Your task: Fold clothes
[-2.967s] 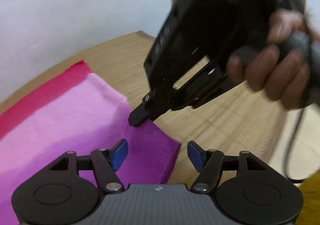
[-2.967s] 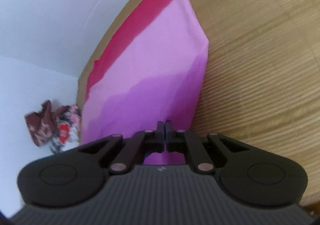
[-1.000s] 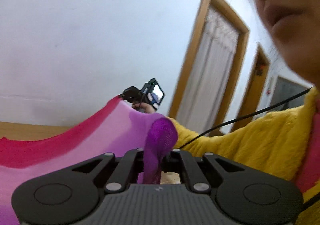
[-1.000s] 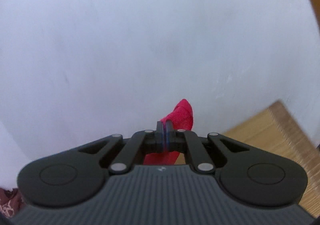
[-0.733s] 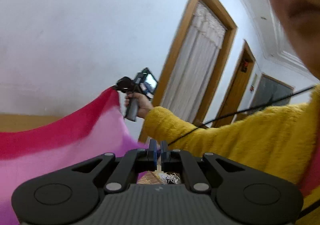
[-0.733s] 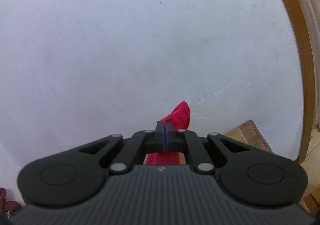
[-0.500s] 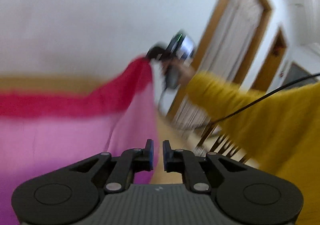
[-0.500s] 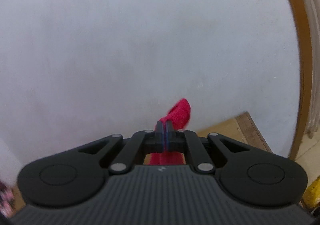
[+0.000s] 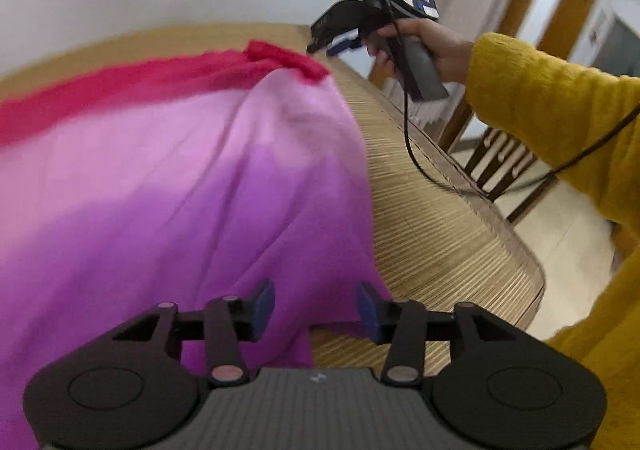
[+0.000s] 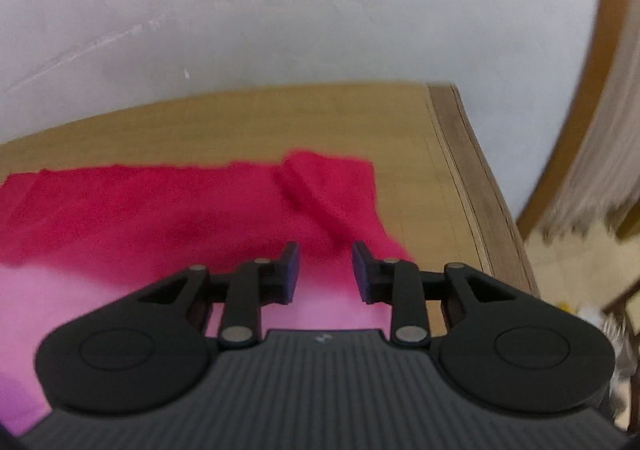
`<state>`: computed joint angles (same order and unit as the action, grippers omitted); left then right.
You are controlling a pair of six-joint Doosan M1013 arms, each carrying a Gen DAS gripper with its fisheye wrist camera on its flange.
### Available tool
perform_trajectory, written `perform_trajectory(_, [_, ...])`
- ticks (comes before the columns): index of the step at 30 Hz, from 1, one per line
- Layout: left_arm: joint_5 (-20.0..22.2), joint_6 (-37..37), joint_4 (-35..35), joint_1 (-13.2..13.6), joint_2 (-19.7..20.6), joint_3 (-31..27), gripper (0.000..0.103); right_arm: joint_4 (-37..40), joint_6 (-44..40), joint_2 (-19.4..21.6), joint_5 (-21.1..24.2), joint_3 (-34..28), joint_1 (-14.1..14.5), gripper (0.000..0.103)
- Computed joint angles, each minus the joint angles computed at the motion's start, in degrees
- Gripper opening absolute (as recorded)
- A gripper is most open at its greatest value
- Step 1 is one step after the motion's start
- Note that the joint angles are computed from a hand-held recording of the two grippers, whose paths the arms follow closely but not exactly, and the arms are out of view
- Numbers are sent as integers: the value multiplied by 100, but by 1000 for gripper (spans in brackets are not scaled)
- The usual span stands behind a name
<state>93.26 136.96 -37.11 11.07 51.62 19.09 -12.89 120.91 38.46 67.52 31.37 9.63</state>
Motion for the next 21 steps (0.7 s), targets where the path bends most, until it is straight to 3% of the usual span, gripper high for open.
perform_trajectory(2, [-151, 321, -5, -19, -229, 469, 48, 338, 143, -528, -321, 904, 1, 32])
perform_trajectory(3, [59, 391, 12, -29, -176, 349, 48, 616, 138, -830, -472, 1387, 6, 32])
perform_trajectory(7, [115, 1243, 5, -125, -332, 735, 49, 1535, -19, -1836, -801, 2923, 124, 34])
perform_trajectory(11, [156, 2087, 56, -320, -454, 1240, 51, 1239, 583, -2358, -682, 3665, 536, 34])
perform_trajectory(13, [-223, 2493, 236, -448, -665, 1754, 51, 960, 935, -2531, -731, 3911, 743, 34])
perform_trajectory(15, [-834, 2715, 546, -590, -915, 2302, 42, 713, 1283, -2651, -786, 4049, 904, 34])
perform_trajectory(16, [-947, 2626, 626, -630, -918, 2343, 14, 574, 1435, -2692, -821, 4112, 966, 34])
perform_trajectory(17, [-801, 2386, 598, -637, -825, 2153, 6, 418, 1558, -2703, -864, 4154, 1006, 34])
perform_trajectory(21, [637, 608, -235, -452, -34, 344, 3, -45, 2263, -2855, -1146, 4434, 1191, 36])
